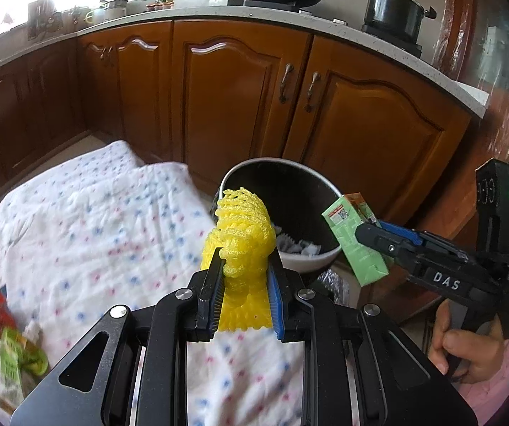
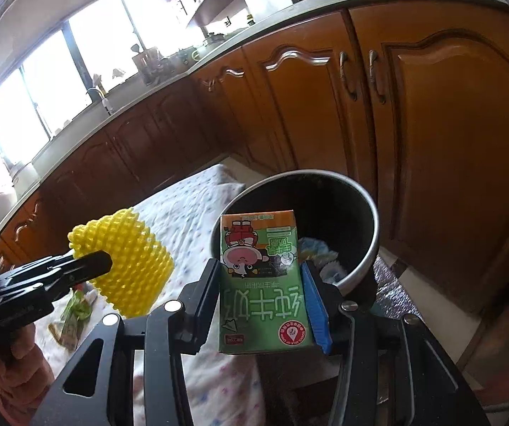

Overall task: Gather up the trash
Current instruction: 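Carry the foam net with the left tool while the right tool carries the green carton over the bin, then open the left tool over the bin while the right tool opens too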

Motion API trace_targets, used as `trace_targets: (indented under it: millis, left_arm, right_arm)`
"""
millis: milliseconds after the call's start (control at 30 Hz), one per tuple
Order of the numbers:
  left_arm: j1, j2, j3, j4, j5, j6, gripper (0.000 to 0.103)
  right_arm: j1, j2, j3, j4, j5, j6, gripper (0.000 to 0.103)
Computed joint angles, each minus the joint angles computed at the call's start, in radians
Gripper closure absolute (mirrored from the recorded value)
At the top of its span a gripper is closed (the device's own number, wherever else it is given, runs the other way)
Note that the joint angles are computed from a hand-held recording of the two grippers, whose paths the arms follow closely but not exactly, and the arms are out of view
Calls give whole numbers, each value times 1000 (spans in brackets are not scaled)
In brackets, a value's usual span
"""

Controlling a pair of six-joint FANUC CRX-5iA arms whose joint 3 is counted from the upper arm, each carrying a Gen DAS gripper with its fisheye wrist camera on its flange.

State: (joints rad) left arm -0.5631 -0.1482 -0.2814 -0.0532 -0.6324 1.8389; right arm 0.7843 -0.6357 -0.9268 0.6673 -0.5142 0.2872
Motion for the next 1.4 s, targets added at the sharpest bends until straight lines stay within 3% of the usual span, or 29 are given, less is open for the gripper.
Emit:
trace_targets:
  millis: [433, 767, 1133, 1300, 1400]
  left_arm:
    - [-15, 212, 220, 21, -74, -78, 83]
    - [0, 318, 279, 80, -83, -137, 82]
    - [-2, 394, 350, 80, -111, -132, 81]
    - [0, 420, 375, 80, -125, -127, 50]
    - [0, 408, 361, 84, -111, -133, 48]
  right_arm:
    - [-142, 151, 142, -211, 8, 264, 57]
    - [-185, 231, 205, -308, -4, 380, 57]
    - [-248, 317, 280, -462, -9, 534, 55]
    - [-289, 325, 305, -556, -10, 597, 55]
    - [-289, 308, 294, -552, -2, 581, 54]
